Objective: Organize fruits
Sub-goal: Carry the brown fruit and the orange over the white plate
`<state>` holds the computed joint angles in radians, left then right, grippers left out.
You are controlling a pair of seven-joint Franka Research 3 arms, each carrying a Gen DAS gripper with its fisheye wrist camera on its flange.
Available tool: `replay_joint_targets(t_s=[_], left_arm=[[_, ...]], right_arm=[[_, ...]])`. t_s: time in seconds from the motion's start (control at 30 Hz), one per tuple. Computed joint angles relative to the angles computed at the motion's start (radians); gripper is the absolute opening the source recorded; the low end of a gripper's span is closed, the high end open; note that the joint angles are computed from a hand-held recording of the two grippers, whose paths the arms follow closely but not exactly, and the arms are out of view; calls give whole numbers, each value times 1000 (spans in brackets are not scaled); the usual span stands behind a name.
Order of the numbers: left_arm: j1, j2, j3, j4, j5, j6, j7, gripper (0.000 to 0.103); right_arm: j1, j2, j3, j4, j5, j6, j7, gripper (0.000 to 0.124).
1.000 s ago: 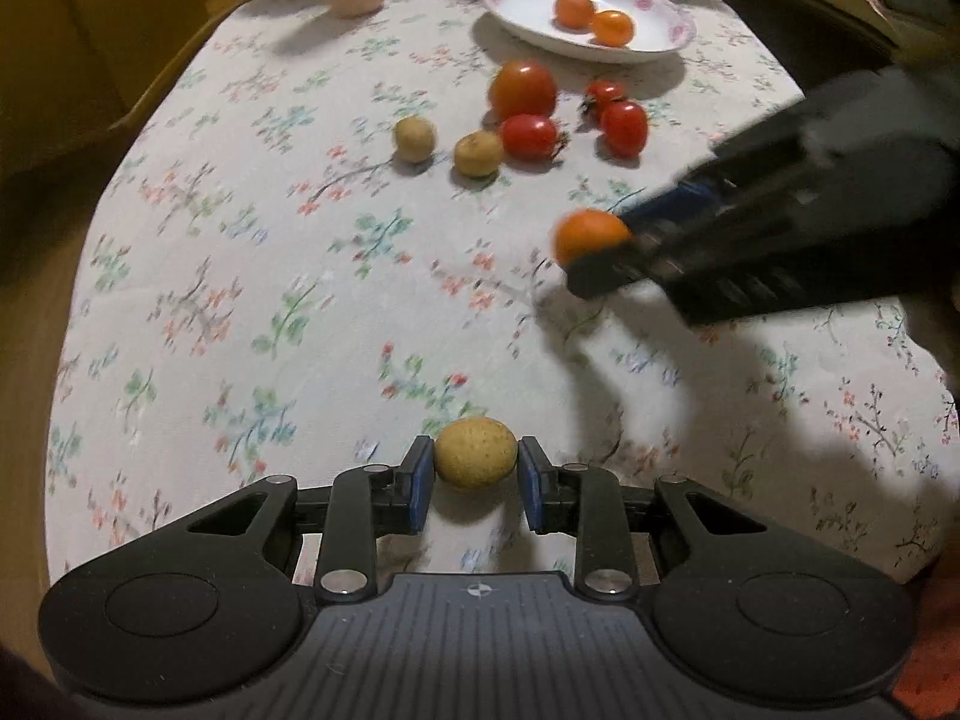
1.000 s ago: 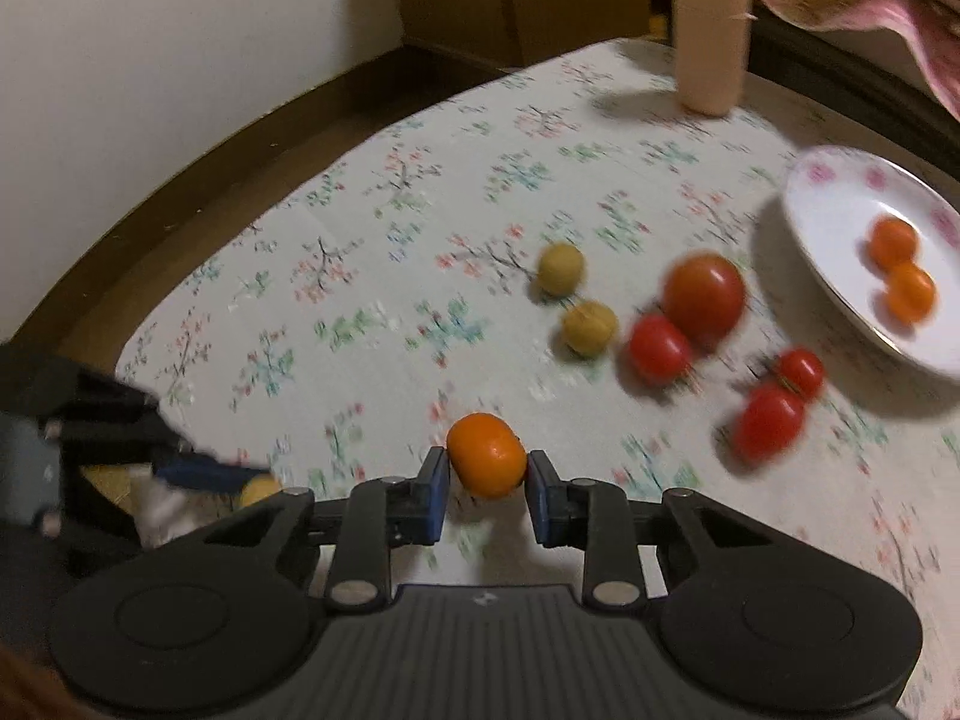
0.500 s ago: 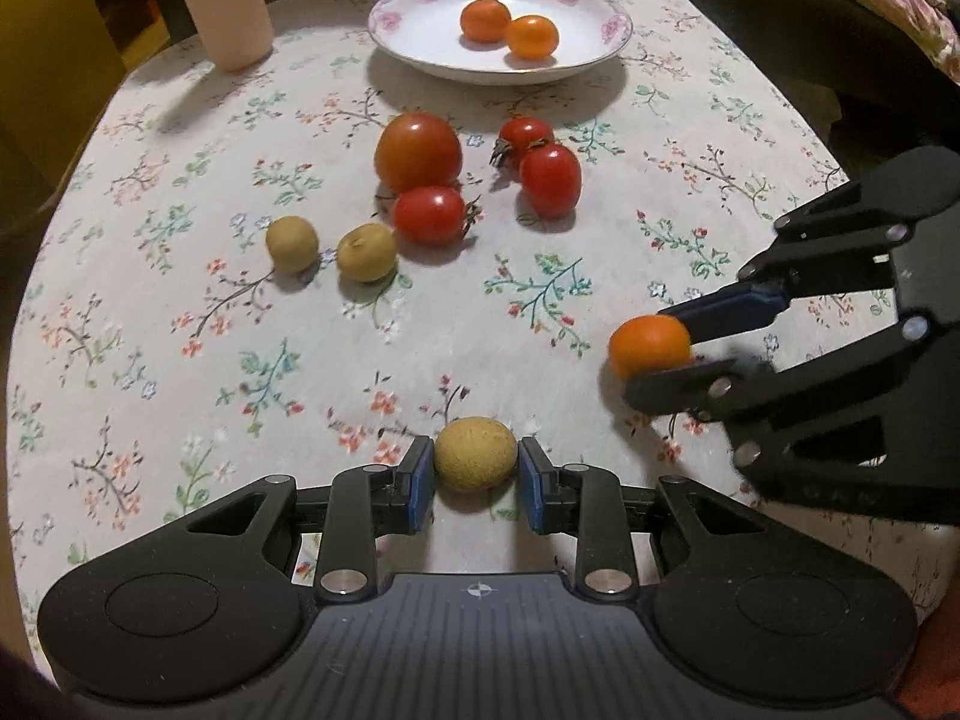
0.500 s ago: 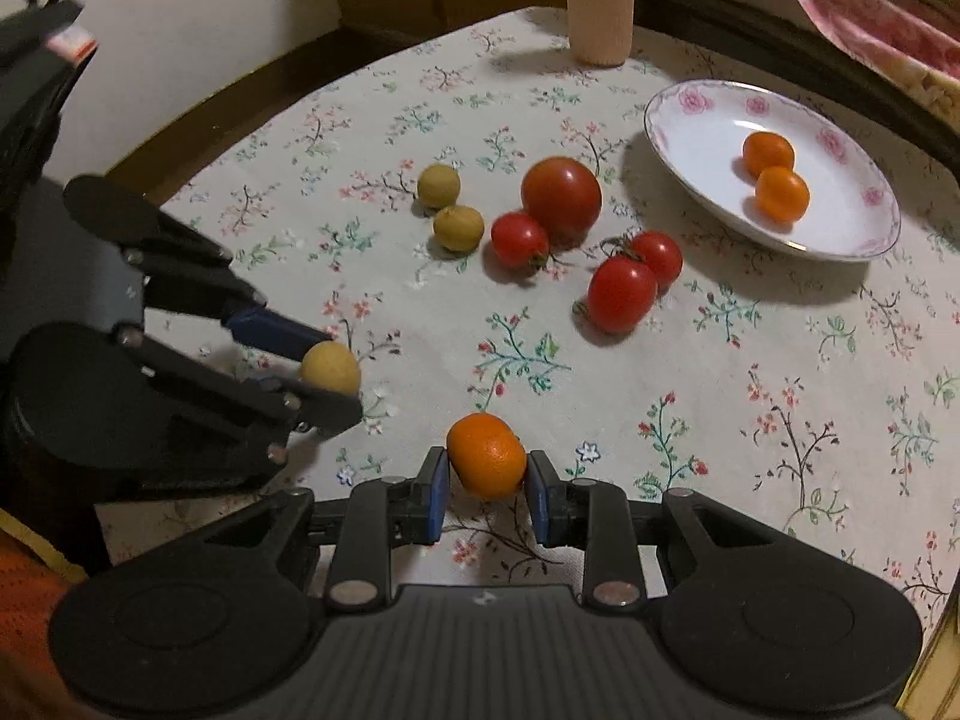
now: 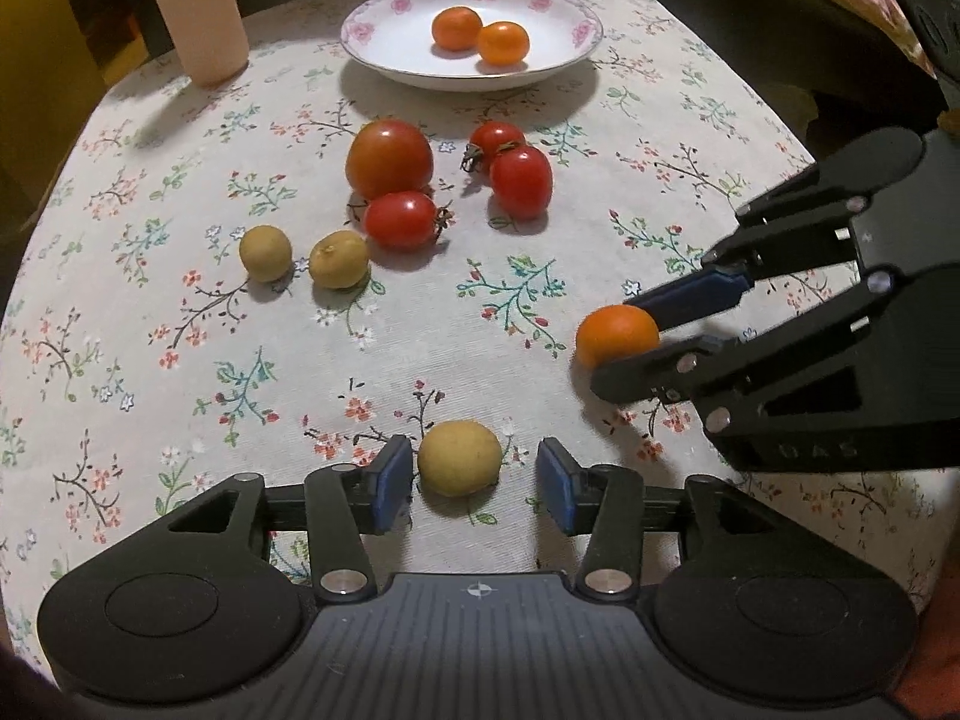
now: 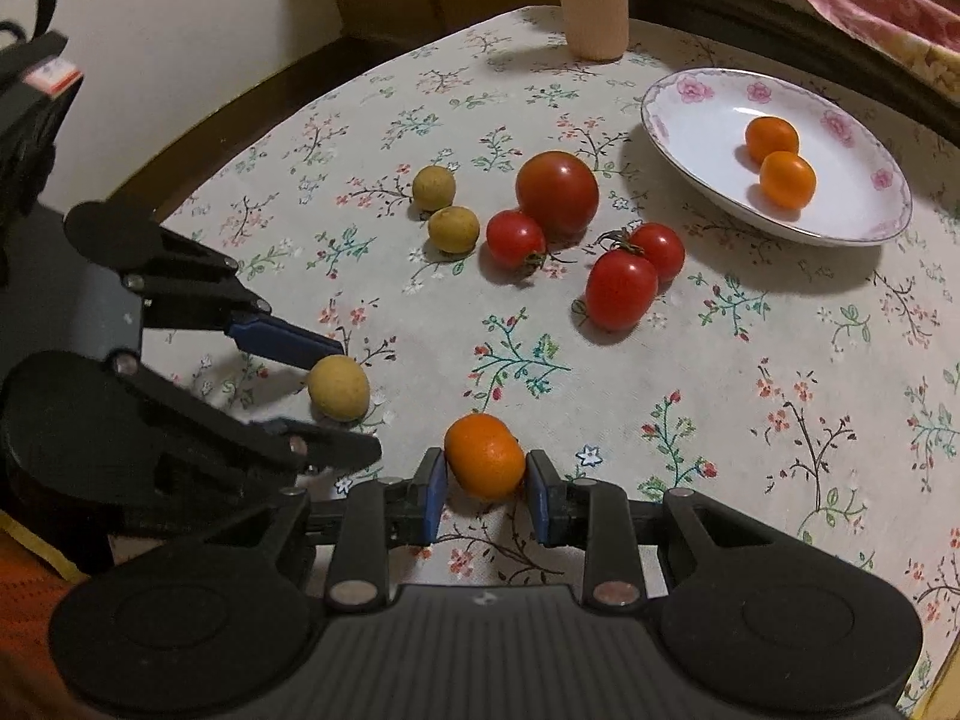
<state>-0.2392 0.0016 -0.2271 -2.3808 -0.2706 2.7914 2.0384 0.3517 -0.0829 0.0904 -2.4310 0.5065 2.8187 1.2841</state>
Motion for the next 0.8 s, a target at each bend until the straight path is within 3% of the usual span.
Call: replay_joint_targets(t_s=[0.1,0.27,0.4,0.8], left_arm=[[1,-1,1,-3,6,3,-2,54],[2,-1,2,-3,36,11,-32,41],[2,-4,1,-8,51,16,-43,38],[-3,-4,1,-4,45,14,-32,37]], right_arm=[[3,-1,-1,-4,14,13,-10,29],[2,0,-7,4,47,-6,-25,29],[-1,5,-4,9,42,-2,-18,29],[0,6,-1,8,17,1,-5,27]])
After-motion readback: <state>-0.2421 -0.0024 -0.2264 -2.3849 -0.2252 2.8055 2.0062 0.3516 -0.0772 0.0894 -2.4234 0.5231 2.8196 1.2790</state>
